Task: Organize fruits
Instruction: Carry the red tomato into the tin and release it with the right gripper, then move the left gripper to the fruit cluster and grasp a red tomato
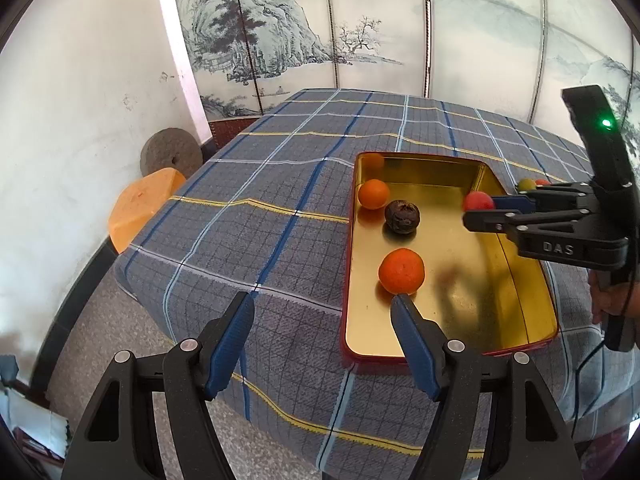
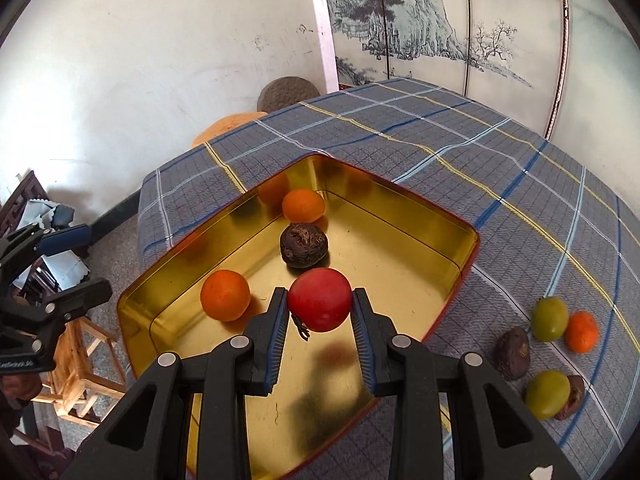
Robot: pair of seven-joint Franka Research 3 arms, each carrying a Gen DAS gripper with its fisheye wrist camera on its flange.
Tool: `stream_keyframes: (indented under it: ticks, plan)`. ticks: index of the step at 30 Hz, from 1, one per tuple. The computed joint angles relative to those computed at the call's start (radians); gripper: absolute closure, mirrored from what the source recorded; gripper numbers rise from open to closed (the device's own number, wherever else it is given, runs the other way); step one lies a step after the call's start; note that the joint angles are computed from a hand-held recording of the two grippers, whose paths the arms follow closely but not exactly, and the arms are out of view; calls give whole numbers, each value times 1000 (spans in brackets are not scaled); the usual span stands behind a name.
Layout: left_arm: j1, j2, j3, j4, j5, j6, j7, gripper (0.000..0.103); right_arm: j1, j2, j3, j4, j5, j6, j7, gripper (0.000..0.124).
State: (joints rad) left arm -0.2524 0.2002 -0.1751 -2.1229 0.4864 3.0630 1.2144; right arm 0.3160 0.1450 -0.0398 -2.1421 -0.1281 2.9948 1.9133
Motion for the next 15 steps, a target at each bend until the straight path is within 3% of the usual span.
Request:
stream_keyframes:
  ticks: [8,10,15]
  plan:
    - [-1,-3,2,-6,5,2,5,32,22,52,-25,64,-23,-25,30,94]
    - [0,-5,0,-10,4,-1,7,32,30,51,-37,62,-32,-6,51,88]
    - [-9,-5,8,-9,24,-10,-5,32,119,6,-166,7,-225,106,271,69]
